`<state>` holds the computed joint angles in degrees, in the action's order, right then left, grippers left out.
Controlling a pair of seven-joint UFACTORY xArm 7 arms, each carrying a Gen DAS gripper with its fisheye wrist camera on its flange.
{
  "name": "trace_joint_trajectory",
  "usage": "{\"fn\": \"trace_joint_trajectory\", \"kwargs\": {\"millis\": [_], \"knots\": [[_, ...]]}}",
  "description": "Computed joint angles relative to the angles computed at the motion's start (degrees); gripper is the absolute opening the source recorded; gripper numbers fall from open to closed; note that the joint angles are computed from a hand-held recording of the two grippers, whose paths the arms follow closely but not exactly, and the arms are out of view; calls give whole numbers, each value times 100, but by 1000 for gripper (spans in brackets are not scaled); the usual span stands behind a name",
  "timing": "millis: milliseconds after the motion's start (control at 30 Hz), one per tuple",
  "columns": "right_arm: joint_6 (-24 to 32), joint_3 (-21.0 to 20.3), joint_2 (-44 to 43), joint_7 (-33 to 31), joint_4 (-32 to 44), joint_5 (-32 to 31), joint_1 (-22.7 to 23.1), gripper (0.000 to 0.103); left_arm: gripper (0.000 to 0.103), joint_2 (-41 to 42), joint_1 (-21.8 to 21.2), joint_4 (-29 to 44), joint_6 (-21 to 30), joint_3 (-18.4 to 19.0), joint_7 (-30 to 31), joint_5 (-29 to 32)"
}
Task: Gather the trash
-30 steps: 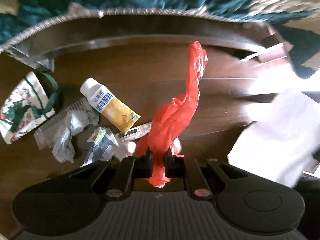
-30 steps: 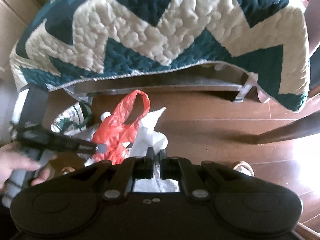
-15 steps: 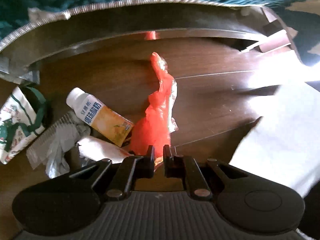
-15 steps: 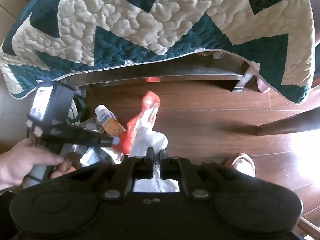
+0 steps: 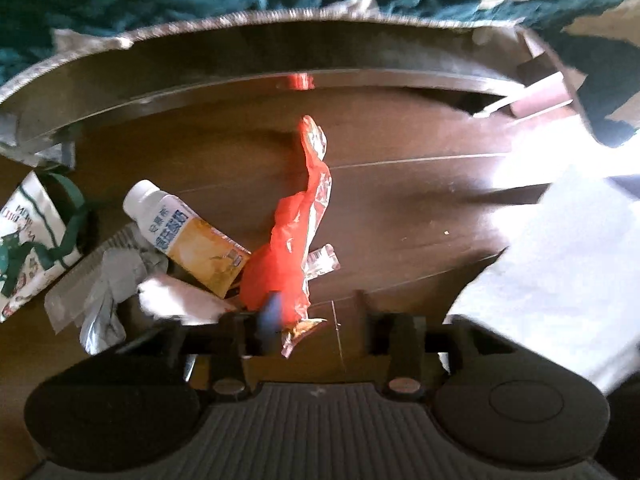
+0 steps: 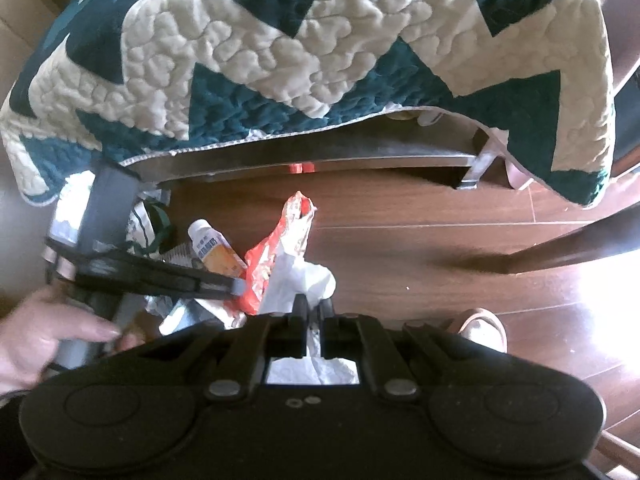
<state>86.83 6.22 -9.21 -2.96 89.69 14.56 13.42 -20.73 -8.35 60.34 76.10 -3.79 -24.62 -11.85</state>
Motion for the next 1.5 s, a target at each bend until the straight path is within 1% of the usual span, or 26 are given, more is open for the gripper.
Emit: {"fn": "trace_joint_trajectory", "kwargs": {"millis": [33,67,367,433,500,633,667,767,900,1033,1100,1200,1333,1433,1500], "knots": [[39,-9,38,25,39,39,-1,4,64,65,-1,-41,-85,-35,6,72],[72,-15,72,43,72,71,-2,4,67,117,-4,-85,-163,-55,14,125],[361,46,285,247,198,-4,32,5,65,883,-51,-360,-711,-38,428,212],[418,51,315,257,189,-12,42,5,57,966,-66,-378,-773,-46,500,209],[473,55,345,295,191,-29,46,5,39,1021,-84,-369,-771,-68,544,255],[442,76,349,301,166,-77,66,5,18,1002,-72,-399,-741,-57,461,241],[422,79,344,299,154,-95,71,5,14,965,-68,-410,-735,-45,471,210],[361,98,313,273,97,-252,84,5,11,797,-82,-377,-652,-77,504,337],[236,98,274,295,50,-381,81,5,11,460,-59,-244,-356,-73,364,379],[106,64,225,304,74,-351,54,4,11,-28,-43,-64,117,-87,135,391],[48,22,183,297,120,-216,27,4,11,-241,-23,150,387,-90,-18,383],[-131,-18,39,143,123,2,18,4,11,-486,7,641,843,-122,-209,447],[-141,-81,-112,29,327,239,-5,4,11,-630,67,1432,1346,-182,-426,589],[-3,-121,-187,-94,655,311,-16,4,11,-591,108,2109,1641,-262,-611,693],[213,-174,-192,-176,1025,375,-36,4,11,-549,118,2473,1742,-329,-738,754]]}}
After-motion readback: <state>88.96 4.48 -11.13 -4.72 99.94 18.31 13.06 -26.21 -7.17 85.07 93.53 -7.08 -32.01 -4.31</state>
